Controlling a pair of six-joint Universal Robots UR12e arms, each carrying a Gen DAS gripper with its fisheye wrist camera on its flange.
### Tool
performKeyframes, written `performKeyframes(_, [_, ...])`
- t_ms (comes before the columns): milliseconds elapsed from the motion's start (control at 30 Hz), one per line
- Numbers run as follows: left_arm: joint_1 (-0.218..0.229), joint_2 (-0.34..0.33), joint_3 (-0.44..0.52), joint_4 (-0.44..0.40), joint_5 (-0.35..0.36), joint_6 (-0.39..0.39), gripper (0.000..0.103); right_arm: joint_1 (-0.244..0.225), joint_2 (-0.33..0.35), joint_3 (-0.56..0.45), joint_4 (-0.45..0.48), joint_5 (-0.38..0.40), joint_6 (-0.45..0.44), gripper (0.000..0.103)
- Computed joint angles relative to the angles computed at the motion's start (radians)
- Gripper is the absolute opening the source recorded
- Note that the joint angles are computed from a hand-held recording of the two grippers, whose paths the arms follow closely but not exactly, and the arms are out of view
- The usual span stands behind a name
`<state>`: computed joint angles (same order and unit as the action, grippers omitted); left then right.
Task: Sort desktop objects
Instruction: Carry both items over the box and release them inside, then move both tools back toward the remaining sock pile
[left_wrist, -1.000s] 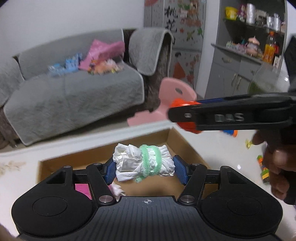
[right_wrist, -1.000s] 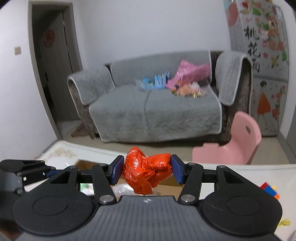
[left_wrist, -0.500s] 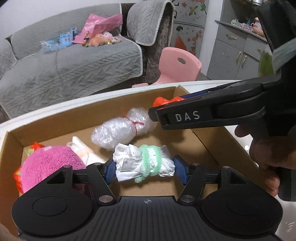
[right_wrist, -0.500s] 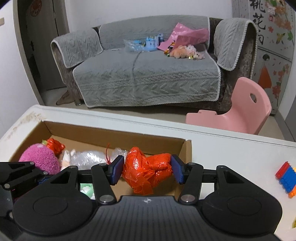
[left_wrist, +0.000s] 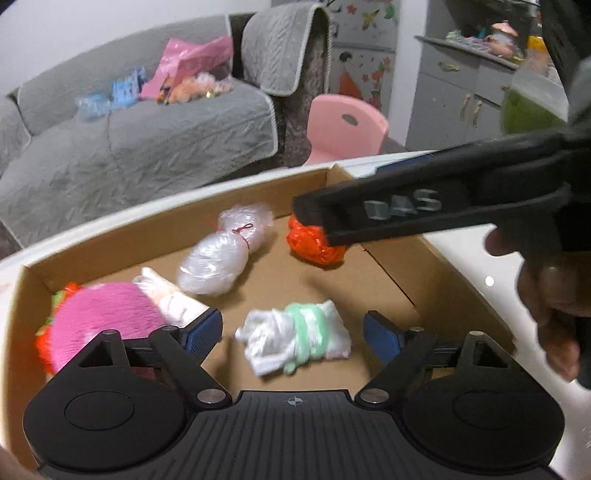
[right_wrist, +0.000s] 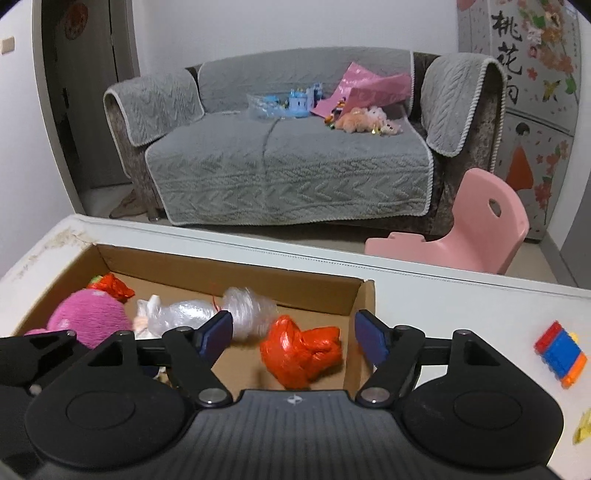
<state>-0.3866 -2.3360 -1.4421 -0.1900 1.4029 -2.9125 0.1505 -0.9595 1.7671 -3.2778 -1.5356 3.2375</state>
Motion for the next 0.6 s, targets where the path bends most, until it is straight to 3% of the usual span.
performKeyframes(67, [0.009,0.031,-0.046,0.039,-0.003,0.011,0.09,-0.003,-0.021,0.035,-0.028,0.016,0.007,0.074])
performKeyframes(167, [0.042,0.088,-0.145,0.146,-0.065,-0.007,0.094,-0.005,-0.057,0.096,-0.058,0.05,0.011,0.08])
performKeyframes(233, [0.066,0.121,-0.211,0.231,-0.081,-0.028,0.103,0.003,-0.074,0.129,-0.071,0.052,0.008,0.084])
performKeyframes(367, [0.092,0.149,-0.274,0.281,-0.029,-0.048,0.103,0.026,-0.081,0.138,-0.021,0.041,-0.026,0.085])
performKeyframes(533, [0.116,0.137,-0.229,0.127,0.008,-0.096,0.102,0.062,-0.067,0.098,0.085,-0.023,-0.065,0.086])
performKeyframes(600, [0.13,0.141,-0.224,0.043,-0.016,-0.1,0.101,0.068,-0.064,0.096,0.092,-0.042,-0.058,0.088])
